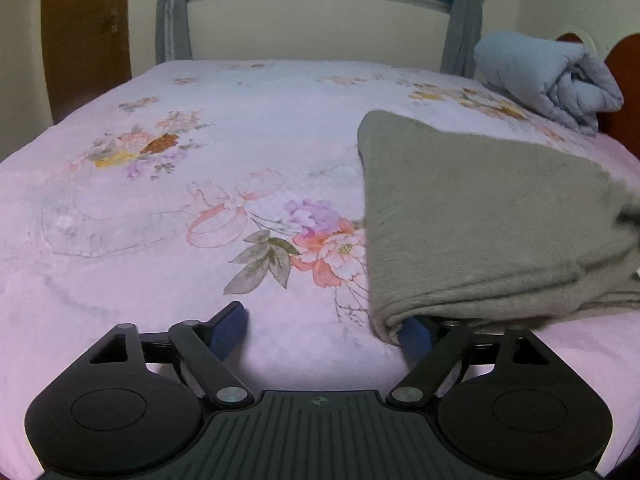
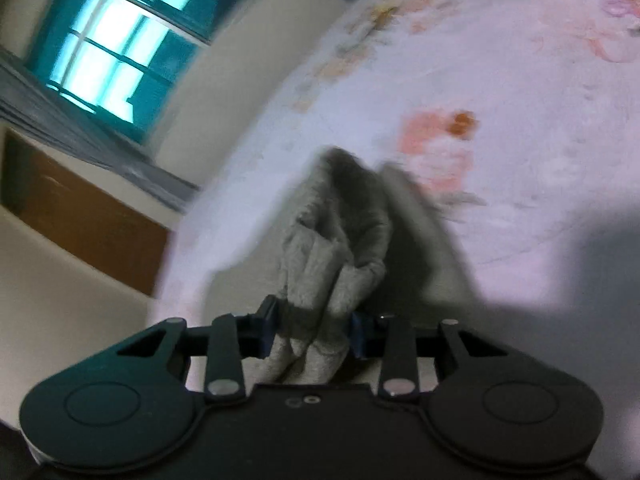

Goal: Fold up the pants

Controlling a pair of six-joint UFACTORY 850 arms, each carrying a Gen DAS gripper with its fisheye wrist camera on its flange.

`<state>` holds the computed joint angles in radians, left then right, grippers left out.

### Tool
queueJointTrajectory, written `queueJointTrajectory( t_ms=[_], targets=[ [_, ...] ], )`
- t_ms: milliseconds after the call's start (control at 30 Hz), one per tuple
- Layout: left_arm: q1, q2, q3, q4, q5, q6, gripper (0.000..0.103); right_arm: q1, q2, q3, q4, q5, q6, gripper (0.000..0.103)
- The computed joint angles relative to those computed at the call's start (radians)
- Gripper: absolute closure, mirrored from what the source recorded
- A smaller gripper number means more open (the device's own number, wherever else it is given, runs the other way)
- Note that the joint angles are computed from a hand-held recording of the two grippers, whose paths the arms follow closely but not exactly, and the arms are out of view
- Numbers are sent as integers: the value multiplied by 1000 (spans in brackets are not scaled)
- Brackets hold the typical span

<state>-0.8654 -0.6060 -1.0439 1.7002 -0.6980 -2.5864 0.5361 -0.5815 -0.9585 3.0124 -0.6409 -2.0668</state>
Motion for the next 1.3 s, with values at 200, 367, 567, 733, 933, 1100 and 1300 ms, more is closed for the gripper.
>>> queueJointTrajectory(
  t_ms=[200, 367, 567, 733, 933, 1100, 1300],
  targets=[
    [25, 44, 68, 133, 63, -128, 15, -28, -33, 9, -79, -47, 120, 78],
    [-5, 86, 117, 42, 14, -75, 15, -39, -29, 8, -116, -48, 167, 75],
    [-25, 125, 180, 189, -22, -229, 15, -45, -36, 16, -132, -87, 196, 74],
    [-16, 66, 87, 207, 14, -132, 15, -35, -9, 27, -109, -86, 133, 75],
    [-18, 7, 2, 81, -53, -51, 15, -31, 45, 57, -108, -172, 94, 75],
    [-6, -4, 7, 110, -49, -188, 14, -33, 62, 50, -147, -260, 127, 76],
    [21, -6, 25, 83, -15, -241, 13, -50, 20, 14, -146, -170, 184, 84]
  ],
)
